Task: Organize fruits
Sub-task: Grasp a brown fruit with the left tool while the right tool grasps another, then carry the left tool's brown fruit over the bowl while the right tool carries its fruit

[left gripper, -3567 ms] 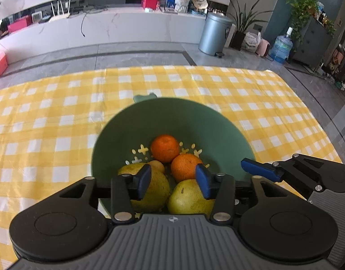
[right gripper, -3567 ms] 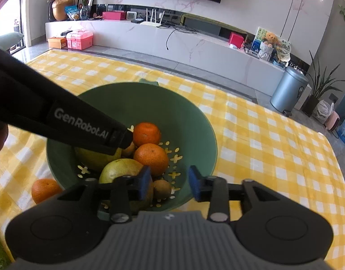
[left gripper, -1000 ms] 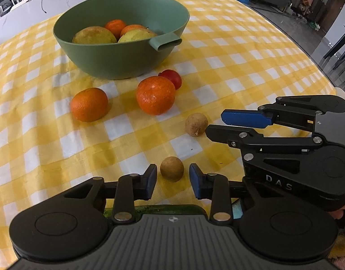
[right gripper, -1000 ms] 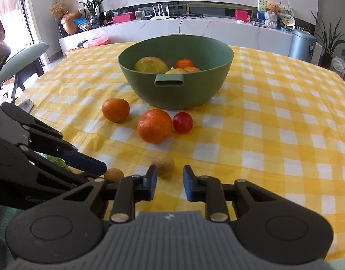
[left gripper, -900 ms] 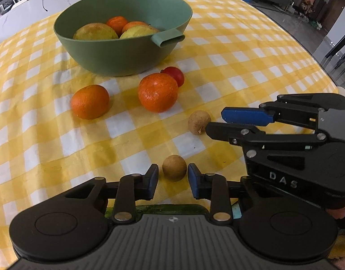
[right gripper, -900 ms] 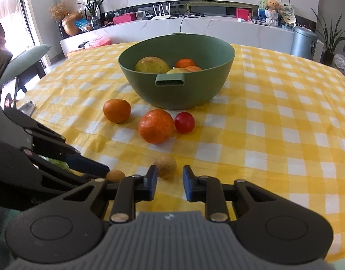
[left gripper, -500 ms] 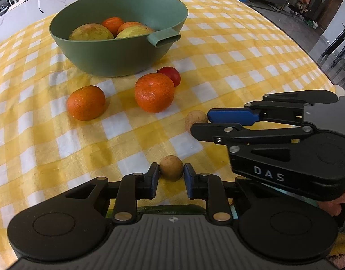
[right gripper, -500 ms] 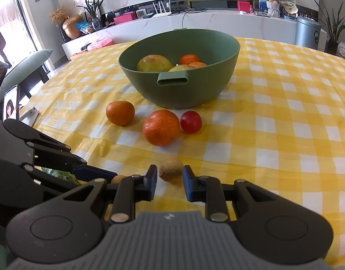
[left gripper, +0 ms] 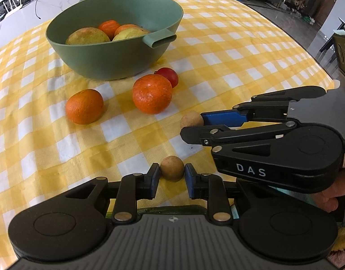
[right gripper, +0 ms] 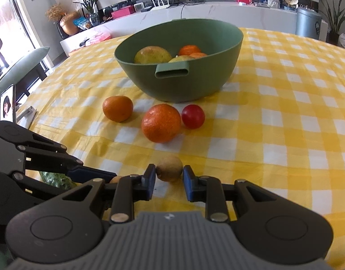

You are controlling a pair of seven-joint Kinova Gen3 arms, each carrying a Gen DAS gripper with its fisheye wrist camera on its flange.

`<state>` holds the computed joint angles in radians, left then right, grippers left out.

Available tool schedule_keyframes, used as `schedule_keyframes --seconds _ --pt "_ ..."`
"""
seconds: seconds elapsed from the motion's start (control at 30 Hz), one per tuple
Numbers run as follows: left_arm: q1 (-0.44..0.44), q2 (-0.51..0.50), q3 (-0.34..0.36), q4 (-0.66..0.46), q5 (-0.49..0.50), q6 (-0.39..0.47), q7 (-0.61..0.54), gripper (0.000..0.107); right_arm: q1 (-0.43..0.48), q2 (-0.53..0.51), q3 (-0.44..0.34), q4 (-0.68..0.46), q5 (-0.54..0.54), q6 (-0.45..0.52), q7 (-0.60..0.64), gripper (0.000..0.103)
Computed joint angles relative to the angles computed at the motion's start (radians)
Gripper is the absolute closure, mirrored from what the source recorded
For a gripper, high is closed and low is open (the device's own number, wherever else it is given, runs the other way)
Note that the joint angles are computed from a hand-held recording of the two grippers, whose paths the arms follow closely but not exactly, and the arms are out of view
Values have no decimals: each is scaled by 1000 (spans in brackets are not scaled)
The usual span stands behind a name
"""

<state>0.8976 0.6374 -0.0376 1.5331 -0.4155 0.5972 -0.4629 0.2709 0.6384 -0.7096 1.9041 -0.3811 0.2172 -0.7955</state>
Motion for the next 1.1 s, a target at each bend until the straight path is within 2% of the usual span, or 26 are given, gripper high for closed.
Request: schedule_keyframes --seconds 0.37,0.47,0.67,0.87,1.1 --pt "10 14 3 -30 -15 42 -11 79 -7 -2 3 7 2 -14 -8 81" --pt "8 10 2 -19 -15 27 -1 81 2 -1 -5 8 4 -18 -20 81" --pt "53 -11 -56 18 -53 5 108 82 31 -9 -43 39 25 -71 -37 81" --pt "143 -62 -142 81 -198 -27 296 82 109 -28 -138 112 105 -179 -73 81" --pt "144 -98 -118 86 -325 22 413 82 167 -52 -197 130 194 -206 -149 81"
